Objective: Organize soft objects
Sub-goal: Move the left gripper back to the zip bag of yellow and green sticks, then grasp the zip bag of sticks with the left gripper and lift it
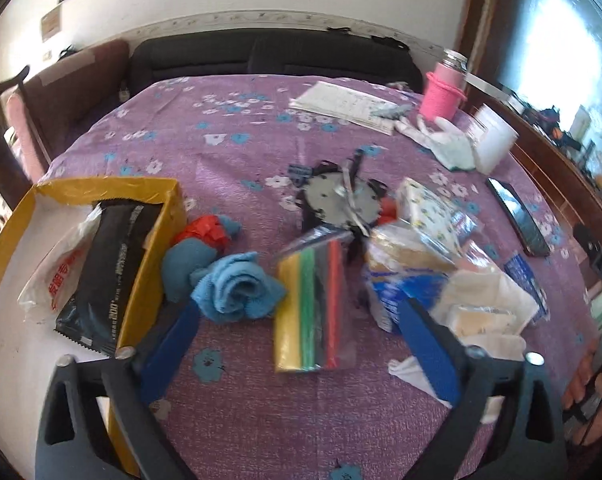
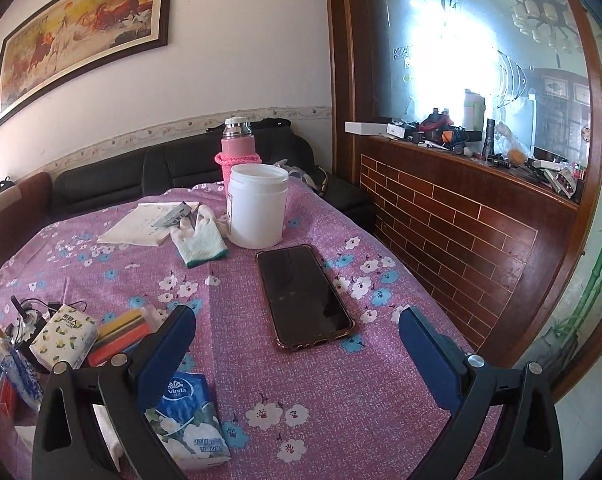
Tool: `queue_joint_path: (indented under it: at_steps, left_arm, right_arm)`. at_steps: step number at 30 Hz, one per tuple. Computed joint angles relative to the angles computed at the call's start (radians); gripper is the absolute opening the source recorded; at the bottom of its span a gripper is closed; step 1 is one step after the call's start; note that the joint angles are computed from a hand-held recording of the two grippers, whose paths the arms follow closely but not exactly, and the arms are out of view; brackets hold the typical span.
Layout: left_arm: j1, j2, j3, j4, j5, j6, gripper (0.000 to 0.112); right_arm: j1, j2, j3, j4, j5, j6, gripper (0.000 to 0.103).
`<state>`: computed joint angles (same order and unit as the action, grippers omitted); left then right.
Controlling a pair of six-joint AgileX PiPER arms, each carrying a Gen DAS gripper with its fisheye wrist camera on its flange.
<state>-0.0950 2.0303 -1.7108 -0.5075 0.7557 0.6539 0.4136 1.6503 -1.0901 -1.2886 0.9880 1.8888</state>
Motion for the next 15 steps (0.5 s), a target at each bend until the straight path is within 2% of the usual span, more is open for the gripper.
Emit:
queue_joint_path:
  at_steps: [1,2,3,5,7,9,11,13,14,15]
  left_arm:
    - [-0.008,0.004,-0.005,0.007,0.023,0.019,0.062]
    - [-0.011,0.015,-0.023,0.011,0.057,0.025,0.036]
    - [-0.011,0.032,-0.047,0.012,0.092,0.022,0.025]
    - [-0.019,0.052,-0.071,0.039,0.099,-0.009,0.025]
    - [-0.027,0.055,-0.068,0.058,0.066,-0.029,0.033]
    - [-0.033,0.057,-0.065,0.067,0.043,-0.034,0.068]
    - [-0.056,0.058,-0.062,0.102,0.006,-0.042,0.08]
    - [-0.074,0.074,-0.079,0.131,0.007,-0.047,0.08]
    - [-0.085,0.098,-0.11,0.147,0.032,-0.052,0.08]
    - [-0.089,0.12,-0.139,0.156,0.059,-0.055,0.075]
  right_arm:
    - [-0.001,0.001,-0.002,0.002,-0.001,-0.004,0.102]
    - [-0.001,0.003,-0.003,0.005,-0.001,-0.007,0.102]
    - [0.0,0.002,-0.004,0.007,0.0,-0.009,0.102]
    - [-0.002,0.002,-0.005,0.009,-0.001,-0.012,0.102]
    - [-0.001,0.0,-0.001,0.008,-0.002,-0.007,0.102]
    - [-0.005,0.001,-0.004,0.012,-0.006,-0.013,0.102]
    - [-0.007,0.002,-0.007,0.016,-0.012,-0.018,0.102]
    - [-0.007,0.006,-0.011,0.018,-0.009,-0.023,0.102]
    - [-0.005,0.007,-0.011,0.018,-0.007,-0.025,0.102]
    - [-0.005,0.007,-0.012,0.019,-0.006,-0.026,0.102]
